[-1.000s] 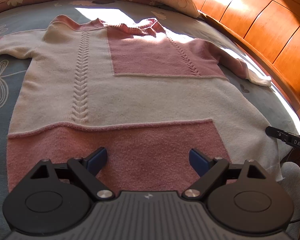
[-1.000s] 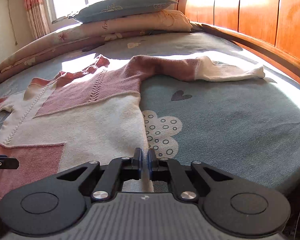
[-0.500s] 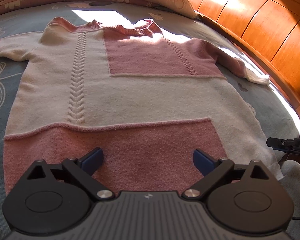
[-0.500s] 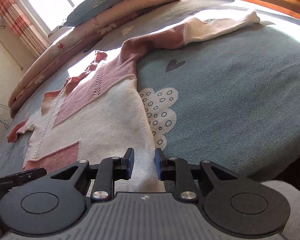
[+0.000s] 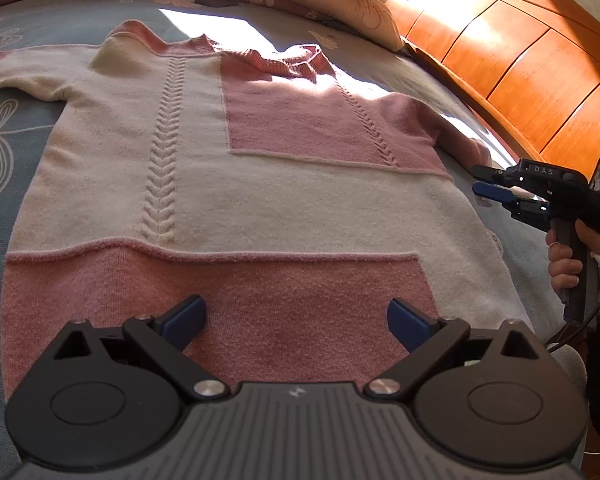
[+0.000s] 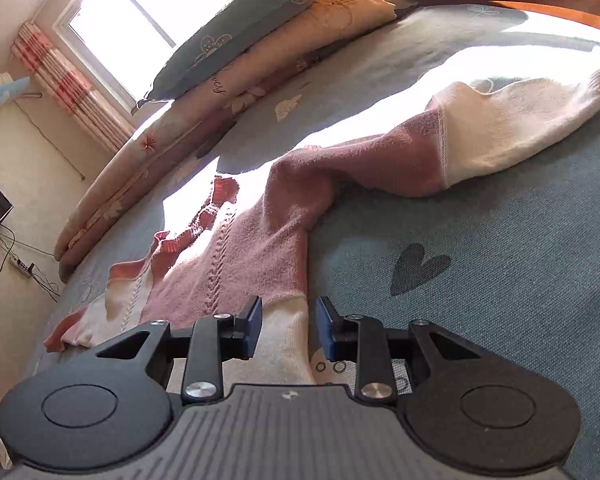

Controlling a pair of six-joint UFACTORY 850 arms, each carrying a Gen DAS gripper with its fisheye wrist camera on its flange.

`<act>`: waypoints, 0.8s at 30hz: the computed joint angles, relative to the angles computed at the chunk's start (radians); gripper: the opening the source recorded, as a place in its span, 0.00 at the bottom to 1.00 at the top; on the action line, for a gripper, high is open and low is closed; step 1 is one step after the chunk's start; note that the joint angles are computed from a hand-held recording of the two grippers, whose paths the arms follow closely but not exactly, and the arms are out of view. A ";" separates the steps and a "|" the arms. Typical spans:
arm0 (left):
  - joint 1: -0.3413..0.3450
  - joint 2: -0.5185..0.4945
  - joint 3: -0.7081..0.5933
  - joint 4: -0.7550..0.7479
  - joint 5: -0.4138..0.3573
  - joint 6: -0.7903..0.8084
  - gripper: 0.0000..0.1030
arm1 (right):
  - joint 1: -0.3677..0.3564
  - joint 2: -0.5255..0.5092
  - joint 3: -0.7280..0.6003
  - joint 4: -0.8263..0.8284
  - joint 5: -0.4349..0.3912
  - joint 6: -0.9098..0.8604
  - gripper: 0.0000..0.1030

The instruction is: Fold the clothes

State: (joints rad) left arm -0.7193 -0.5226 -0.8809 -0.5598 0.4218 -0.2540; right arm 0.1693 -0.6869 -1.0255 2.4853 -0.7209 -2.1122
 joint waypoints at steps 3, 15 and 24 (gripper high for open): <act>0.004 -0.001 -0.001 0.017 -0.002 -0.032 0.97 | -0.019 -0.101 -0.149 -0.126 0.011 0.172 0.33; 0.023 -0.004 -0.010 0.088 -0.017 -0.105 0.99 | -0.068 -0.299 -0.420 -0.242 -0.100 0.490 0.23; 0.019 -0.010 -0.022 0.045 -0.030 -0.044 0.99 | -0.105 -0.245 -0.355 -0.290 -0.100 0.445 0.27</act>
State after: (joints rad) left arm -0.6998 -0.5325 -0.9027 -0.5146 0.3921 -0.2981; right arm 0.0647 -0.9314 -1.3807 2.1953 -0.8211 -1.6672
